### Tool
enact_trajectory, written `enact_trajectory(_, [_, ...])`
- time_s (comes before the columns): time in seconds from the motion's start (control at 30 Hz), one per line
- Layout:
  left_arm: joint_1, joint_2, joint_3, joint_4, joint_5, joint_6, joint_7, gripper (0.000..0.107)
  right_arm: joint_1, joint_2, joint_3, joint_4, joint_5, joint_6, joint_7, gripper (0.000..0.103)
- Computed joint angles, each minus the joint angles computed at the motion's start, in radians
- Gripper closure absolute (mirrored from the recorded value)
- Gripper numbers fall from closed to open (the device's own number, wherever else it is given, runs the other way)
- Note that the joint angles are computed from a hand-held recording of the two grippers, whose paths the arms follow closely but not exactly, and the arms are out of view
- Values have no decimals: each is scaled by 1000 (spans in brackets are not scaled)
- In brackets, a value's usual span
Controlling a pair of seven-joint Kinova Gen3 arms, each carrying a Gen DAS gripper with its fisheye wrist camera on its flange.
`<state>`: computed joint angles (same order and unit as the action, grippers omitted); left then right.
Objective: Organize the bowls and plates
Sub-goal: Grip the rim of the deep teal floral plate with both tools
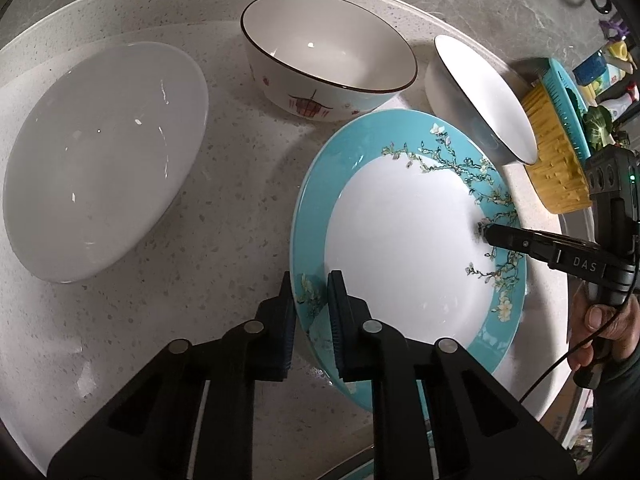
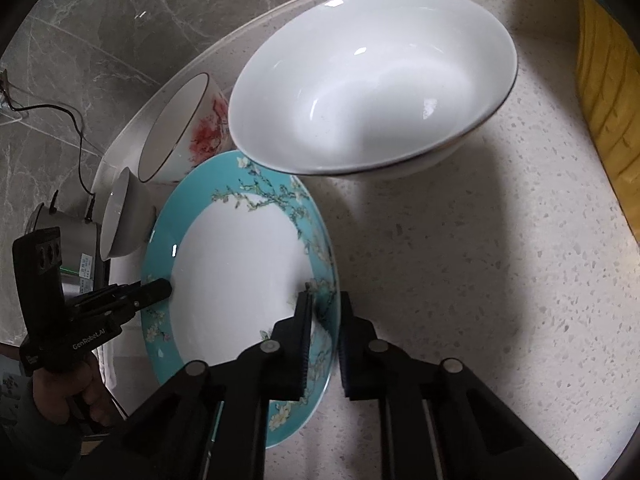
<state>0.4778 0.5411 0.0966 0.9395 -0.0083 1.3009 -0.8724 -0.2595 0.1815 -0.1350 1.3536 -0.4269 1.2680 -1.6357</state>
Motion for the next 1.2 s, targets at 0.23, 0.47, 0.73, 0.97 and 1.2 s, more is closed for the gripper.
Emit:
enact_trajectory(0.23, [12,1,-5,-6,-14,13,16,94,-26,-3,-3,-6,37,-11,-46,89])
enact_trajectory(0.47, [16,-10,-3,-4,-17,20,29,94,-34,-6,-6,-14,41,-7,-68,89])
enact_trajectory(0.73, [19,-34,2,-10,-17,40,27,94,-30,-30,-2,-17,39,12,-87,89])
enact_trajectory(0.97, [26,-81,8,5,-18,50,31,94,-40,-81,-4,-12,46,25,-112,89])
enact_trajectory(1.2, [50,-159,19,62,-30,50,70,94,-66,-145,-13,13,53,30,-160,89])
